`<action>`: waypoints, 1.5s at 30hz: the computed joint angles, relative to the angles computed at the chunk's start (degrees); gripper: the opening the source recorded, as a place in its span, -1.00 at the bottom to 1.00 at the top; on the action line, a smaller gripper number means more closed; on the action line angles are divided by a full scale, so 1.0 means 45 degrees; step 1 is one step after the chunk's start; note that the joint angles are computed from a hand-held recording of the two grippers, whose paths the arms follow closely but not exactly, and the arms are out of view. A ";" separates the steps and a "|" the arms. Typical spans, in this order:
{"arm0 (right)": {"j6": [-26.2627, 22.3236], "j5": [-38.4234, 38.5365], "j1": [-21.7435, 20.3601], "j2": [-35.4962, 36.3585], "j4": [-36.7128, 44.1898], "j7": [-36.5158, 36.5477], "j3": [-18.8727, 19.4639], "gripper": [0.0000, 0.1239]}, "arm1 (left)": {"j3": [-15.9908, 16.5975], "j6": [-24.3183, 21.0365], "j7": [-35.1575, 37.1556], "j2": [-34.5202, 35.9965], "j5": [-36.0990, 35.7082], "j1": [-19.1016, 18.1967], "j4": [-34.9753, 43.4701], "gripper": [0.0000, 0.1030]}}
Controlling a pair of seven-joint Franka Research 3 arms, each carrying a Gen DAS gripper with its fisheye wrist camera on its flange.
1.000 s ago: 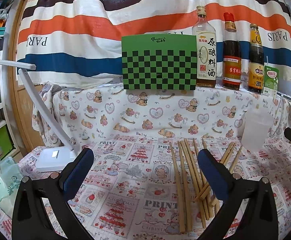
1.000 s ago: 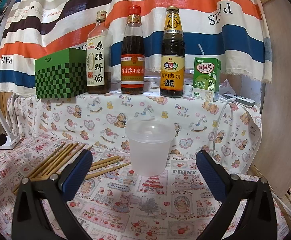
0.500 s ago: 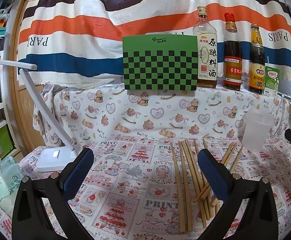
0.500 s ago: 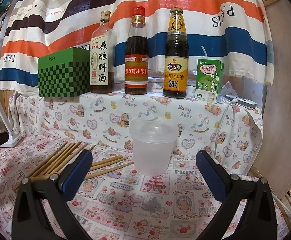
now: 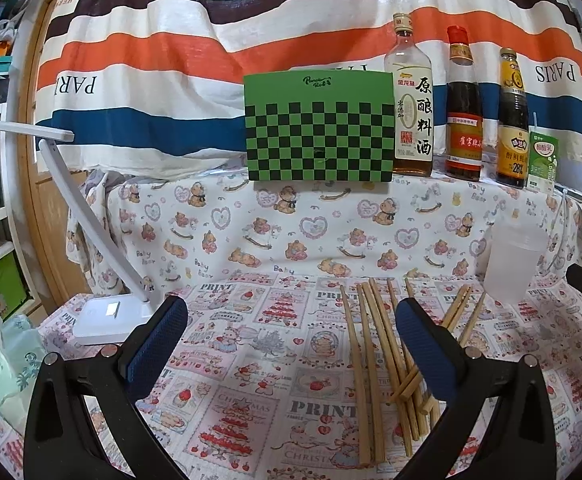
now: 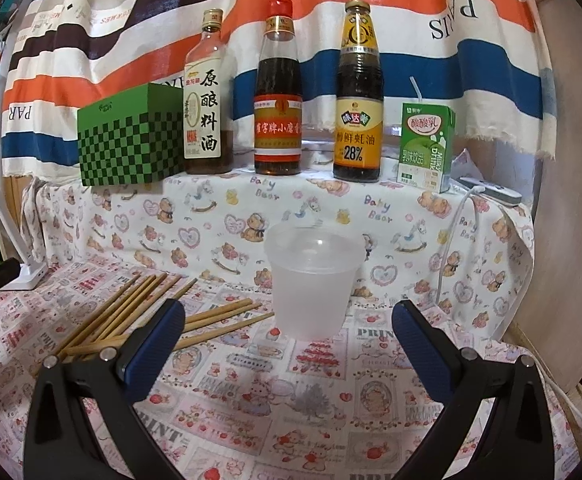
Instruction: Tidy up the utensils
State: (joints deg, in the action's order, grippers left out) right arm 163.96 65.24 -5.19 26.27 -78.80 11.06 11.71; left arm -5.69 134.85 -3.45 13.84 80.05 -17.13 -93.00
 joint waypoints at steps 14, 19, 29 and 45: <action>0.0227 0.0259 -0.0001 -0.0164 -0.0220 -0.0623 0.0105 0.66 | 0.0042 0.0055 0.0005 -0.0007 -0.0141 0.0021 0.0007 1.00; 0.0841 0.0473 0.0146 -0.0147 -0.0228 -0.0533 0.0059 0.66 | -0.0008 -0.0159 0.0601 0.0013 -0.0369 0.0012 0.0066 1.00; 0.1184 0.2356 0.0109 -0.0516 -0.0555 -0.2675 0.0297 0.39 | -0.0019 0.1534 -0.1721 -0.0851 0.1822 0.0380 -0.1048 1.00; 0.1000 -0.1182 0.0224 -0.0222 -0.0421 0.1338 -0.0181 -0.47 | -0.0442 0.0341 0.4988 0.1521 -0.5113 0.0433 0.2683 0.27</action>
